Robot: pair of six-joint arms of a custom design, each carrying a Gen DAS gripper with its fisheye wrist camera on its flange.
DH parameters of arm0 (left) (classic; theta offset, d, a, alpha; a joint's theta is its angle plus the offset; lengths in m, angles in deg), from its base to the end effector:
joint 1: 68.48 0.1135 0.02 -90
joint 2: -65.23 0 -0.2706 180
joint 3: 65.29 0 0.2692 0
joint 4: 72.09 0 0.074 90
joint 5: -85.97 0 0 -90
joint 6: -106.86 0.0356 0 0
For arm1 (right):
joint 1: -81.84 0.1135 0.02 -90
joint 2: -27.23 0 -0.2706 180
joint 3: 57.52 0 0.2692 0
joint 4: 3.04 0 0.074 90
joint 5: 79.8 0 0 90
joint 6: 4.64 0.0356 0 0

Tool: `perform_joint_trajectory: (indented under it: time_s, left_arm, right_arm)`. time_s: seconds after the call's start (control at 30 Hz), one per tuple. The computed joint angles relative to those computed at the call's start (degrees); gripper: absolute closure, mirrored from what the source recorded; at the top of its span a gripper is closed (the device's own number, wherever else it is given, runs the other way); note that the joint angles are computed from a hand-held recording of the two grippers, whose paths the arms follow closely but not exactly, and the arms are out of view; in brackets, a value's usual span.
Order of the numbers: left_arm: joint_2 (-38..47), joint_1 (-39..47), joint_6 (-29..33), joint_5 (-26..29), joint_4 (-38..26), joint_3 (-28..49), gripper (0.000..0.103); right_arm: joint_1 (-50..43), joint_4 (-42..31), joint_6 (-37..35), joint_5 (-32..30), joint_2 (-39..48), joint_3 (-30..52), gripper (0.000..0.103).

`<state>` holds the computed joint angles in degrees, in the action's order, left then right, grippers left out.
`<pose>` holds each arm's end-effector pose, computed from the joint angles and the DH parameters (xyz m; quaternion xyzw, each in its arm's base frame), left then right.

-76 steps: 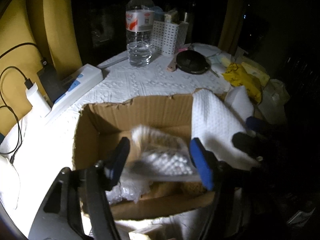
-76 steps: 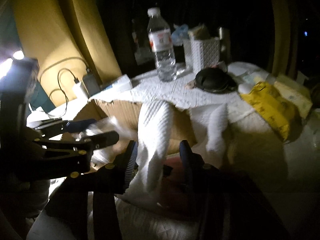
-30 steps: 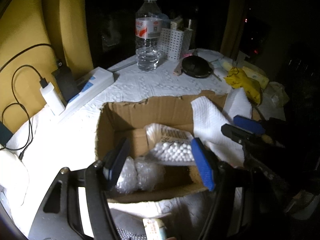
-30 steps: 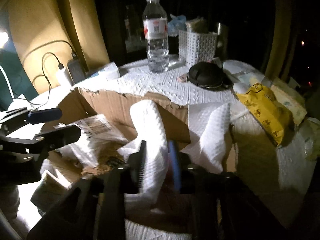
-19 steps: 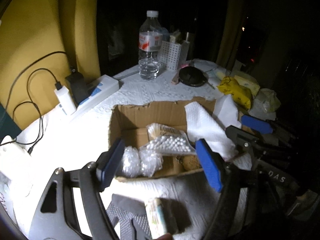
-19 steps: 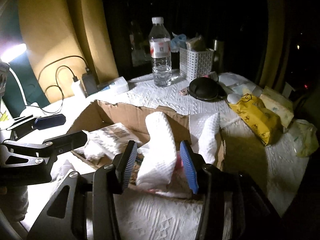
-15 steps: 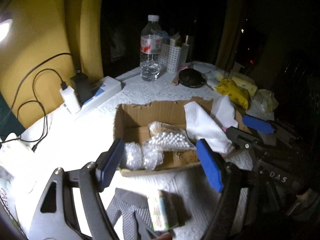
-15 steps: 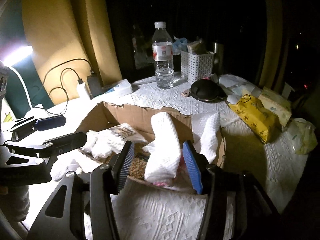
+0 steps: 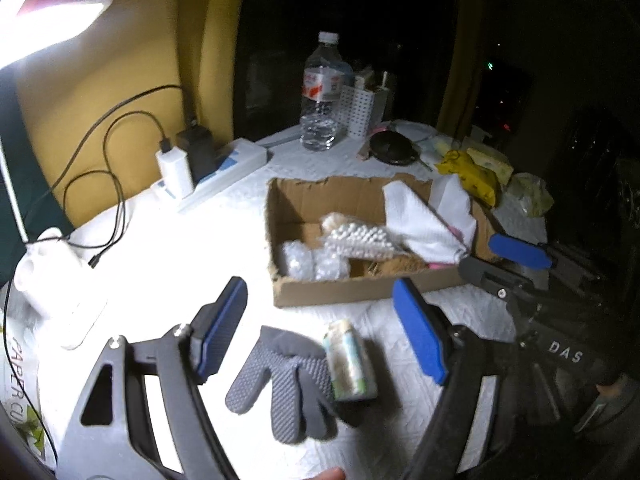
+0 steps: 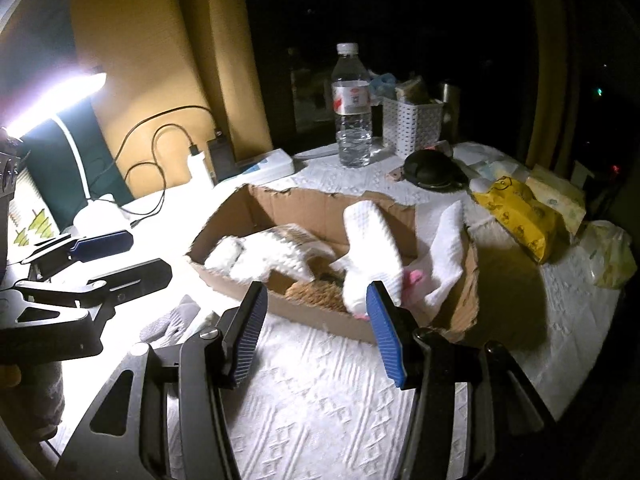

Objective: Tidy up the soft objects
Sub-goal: 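Withdraw both grippers from the box toward the grey glove and tissue pack, then grasp the cartoon-chick tissue pack with the right gripper while the left gripper grasps the grey glove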

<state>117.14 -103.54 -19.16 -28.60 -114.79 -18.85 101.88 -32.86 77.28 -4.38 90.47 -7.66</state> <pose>0.1657 -0.0982 0.2215 -0.0836 0.9121 -0.0410 0.3994 0.2216 0.0904 0.2186 -0.2700 0.8708 0.1569 0.3797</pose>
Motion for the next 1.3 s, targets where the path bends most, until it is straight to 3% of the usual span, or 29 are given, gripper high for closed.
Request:
perform_joint_trajectory:
  time_s: [0.33,0.7,0.77,1.3]
  left_arm:
    - [-7.82,0.71,-1.87,0.85,-3.89,-5.73,0.026]
    - [-11.54,4.08,-1.08,3.49,-4.57,-9.48,0.026]
    - [-11.72,4.10,-1.14,3.78,-4.65,-10.17,0.026]
    - [-13.55,7.07,-1.08,5.46,-5.78,-12.87,0.026]
  right_arm:
    - [7.13,0.88,3.15,3.40,-0.51,-2.81,0.048]
    - [13.34,3.96,6.69,4.84,5.40,-3.08,0.046]
    - [13.87,4.76,7.08,4.36,6.97,-2.94,0.041]
    - [14.25,7.42,9.23,-2.07,16.49,-0.67,0.037]
